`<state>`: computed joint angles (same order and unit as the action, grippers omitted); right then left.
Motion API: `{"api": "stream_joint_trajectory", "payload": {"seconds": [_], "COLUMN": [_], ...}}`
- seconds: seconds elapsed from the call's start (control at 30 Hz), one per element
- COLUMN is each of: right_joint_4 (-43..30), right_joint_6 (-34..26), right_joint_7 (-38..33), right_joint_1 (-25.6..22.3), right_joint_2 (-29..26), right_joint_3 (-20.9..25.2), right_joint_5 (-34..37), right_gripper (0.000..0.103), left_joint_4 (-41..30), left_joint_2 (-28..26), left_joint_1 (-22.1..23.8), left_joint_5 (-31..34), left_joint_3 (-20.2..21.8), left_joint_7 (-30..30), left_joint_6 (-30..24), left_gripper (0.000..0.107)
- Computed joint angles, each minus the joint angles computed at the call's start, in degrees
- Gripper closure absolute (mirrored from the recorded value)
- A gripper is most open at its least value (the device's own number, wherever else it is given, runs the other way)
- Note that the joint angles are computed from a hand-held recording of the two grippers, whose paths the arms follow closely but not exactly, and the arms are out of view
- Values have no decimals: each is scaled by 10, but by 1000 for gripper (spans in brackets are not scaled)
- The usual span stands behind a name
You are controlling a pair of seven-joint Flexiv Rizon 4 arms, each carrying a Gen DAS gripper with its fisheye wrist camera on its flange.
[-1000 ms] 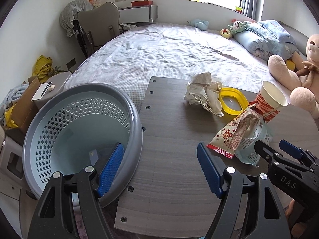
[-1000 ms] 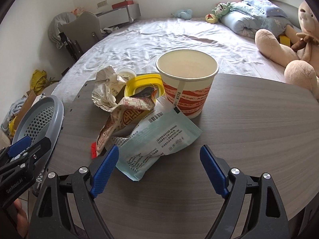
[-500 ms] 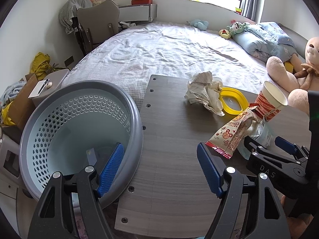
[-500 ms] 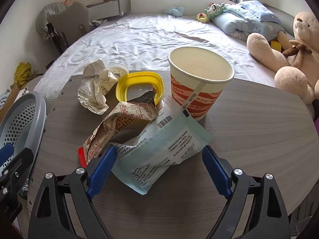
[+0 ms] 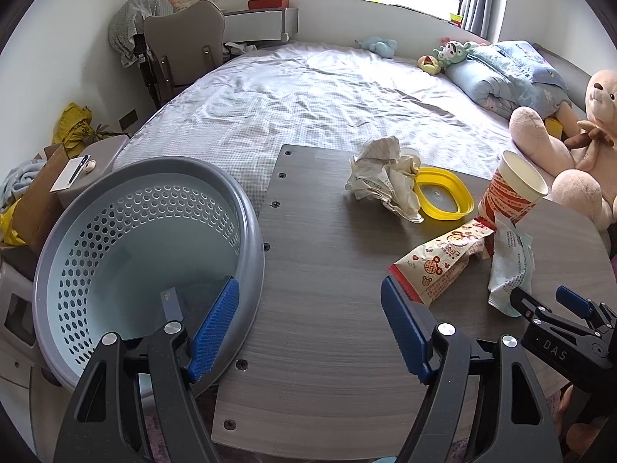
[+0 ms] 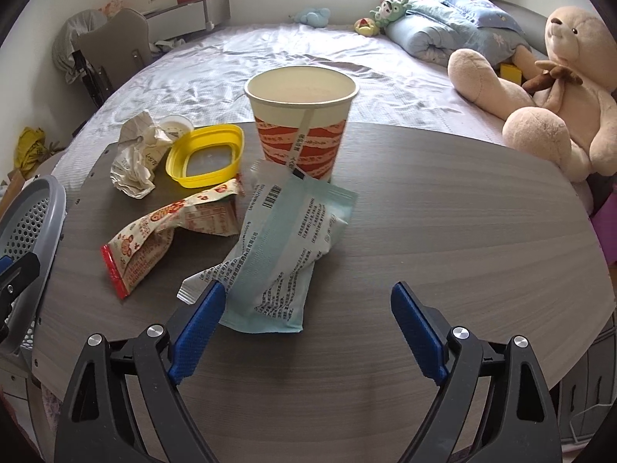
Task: Collect trash
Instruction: 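Grasp the light-blue wrapper packet with the right gripper while the left gripper approaches the snack wrapper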
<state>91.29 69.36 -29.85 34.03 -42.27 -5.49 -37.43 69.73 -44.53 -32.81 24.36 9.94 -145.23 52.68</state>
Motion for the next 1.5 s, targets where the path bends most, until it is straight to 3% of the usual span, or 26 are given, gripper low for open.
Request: {"api": "stream_joint_trajectory", "payload": {"seconds": [0.27,0.53,0.67,0.73,0.83,0.97,1.27,1.5], "right_joint_4": [21,-63,-94,-105,-101,-88,-8,56], "right_joint_6": [32,7,-19,-33,-27,-15,38,91], "right_joint_7": [-7,-69,-93,-107,-115,-120,-120,-113], "right_joint_1": [-30,-45,-40,-43,-39,-36,-35,-35], "right_joint_2": [19,-32,-51,-57,-55,-47,0,37], "right_joint_3": [23,61,63,70,65,61,53,41], "right_joint_5": [35,92,110,123,127,132,130,122], "right_gripper": [17,18,26,36,49,54,55,55], "left_joint_4": [-13,-21,-20,-22,-24,-31,-60,-126], "left_joint_2": [-9,-18,-20,-22,-24,-30,-56,-105], "left_joint_1": [0,2,3,3,7,9,22,36], "left_joint_5": [-4,-17,-23,-24,-29,-36,-74,-124], "left_joint_3": [-5,-11,-11,-10,-12,-13,-37,-67], "left_joint_7": [10,35,46,51,59,72,144,237], "left_joint_6": [-1,8,9,10,16,17,17,1], "left_gripper": [34,34,34,34,34,34,34,34]}}
